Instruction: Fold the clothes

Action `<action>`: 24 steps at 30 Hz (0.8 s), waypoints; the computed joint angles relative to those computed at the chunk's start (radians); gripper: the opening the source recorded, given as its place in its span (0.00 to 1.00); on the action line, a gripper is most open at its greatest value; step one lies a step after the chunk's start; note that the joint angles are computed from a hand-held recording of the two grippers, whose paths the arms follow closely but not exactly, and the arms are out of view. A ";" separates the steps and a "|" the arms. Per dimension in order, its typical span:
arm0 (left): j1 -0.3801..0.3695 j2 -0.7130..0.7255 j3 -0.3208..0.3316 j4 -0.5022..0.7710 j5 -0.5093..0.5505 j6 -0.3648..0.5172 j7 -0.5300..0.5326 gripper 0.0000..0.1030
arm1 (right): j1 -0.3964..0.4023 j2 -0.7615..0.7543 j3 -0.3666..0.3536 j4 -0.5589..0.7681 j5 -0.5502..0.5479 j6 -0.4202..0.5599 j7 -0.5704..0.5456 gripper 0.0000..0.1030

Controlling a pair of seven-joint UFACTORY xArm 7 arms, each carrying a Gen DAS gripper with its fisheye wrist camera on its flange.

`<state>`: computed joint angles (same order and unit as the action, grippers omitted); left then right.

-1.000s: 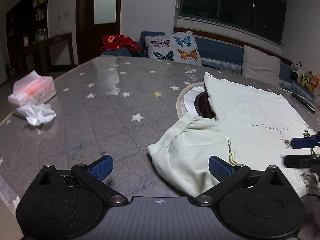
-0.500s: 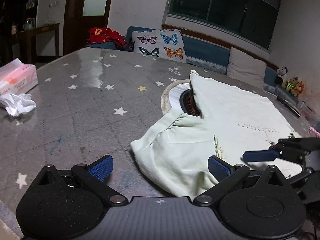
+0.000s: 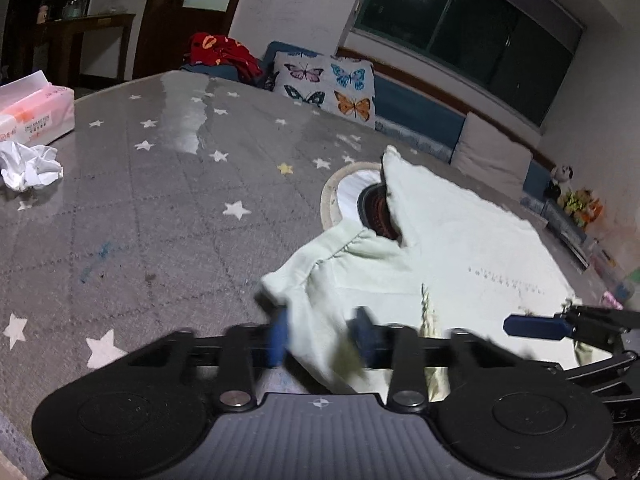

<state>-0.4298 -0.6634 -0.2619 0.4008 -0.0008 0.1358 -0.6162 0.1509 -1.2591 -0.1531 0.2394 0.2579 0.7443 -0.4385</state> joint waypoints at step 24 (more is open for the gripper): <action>0.146 -0.075 -0.196 0.013 0.064 -0.023 -0.065 0.56 | -0.041 0.076 -0.071 0.085 0.078 -0.024 0.020 0.56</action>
